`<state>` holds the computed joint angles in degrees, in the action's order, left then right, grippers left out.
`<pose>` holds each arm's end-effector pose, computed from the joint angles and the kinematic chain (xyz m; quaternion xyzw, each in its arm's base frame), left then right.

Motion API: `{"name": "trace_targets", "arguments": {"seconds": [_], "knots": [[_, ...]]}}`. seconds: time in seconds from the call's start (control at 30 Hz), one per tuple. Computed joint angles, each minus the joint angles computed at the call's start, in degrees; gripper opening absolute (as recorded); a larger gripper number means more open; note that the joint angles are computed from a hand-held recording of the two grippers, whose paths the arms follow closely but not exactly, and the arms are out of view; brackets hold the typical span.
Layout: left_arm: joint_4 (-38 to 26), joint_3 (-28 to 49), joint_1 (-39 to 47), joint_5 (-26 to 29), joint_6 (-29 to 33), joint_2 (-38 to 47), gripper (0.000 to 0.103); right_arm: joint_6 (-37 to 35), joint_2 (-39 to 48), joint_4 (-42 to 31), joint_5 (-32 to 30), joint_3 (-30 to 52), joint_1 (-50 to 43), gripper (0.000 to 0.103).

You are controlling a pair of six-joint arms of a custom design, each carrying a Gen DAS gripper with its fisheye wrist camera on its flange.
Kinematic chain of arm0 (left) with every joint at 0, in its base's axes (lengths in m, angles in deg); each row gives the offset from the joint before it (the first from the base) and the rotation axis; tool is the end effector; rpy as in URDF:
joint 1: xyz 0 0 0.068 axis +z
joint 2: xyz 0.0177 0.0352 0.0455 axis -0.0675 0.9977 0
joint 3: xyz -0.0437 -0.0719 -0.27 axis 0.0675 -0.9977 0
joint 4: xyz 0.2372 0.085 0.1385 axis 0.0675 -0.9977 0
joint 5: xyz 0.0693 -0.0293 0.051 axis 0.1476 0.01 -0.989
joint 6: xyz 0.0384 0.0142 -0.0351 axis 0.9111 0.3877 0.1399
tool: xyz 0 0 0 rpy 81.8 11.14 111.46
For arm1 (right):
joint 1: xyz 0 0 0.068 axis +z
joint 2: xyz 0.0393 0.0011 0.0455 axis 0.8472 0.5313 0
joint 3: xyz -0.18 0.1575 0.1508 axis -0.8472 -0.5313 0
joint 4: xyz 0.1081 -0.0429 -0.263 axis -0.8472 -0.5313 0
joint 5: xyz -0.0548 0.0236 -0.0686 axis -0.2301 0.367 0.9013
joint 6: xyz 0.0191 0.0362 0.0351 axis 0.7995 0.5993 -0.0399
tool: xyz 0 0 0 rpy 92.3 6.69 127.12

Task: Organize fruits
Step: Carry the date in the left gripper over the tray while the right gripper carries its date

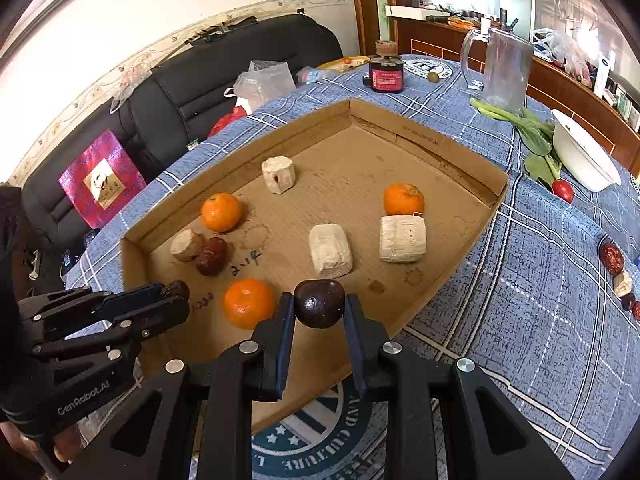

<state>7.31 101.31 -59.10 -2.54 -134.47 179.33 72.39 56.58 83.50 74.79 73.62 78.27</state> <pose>0.1824 -0.2398 0.0810 -0.0258 0.9544 -0.0848 0.2852 0.2330 0.0930 0.0758 -0.1836 0.9293 0.1389 0.2887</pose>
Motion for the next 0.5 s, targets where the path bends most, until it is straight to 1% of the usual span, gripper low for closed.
{"name": "trace_targets", "arguments": {"seconds": [0.23,0.33,0.5], "knots": [[0.0,1.3,0.5,-0.2,1.1,1.8,0.023,0.1,4.6,-0.5,-0.3,2.9,-0.3,0.028],[-0.7,2.4,0.5,-1.1,1.7,2.7,0.023,0.1,6.5,-0.2,0.5,4.0,0.3,0.028],[-2.3,3.5,-0.2,-3.1,1.6,3.7,0.023,0.0,6.7,0.1,2.9,4.3,1.7,0.028]]}}
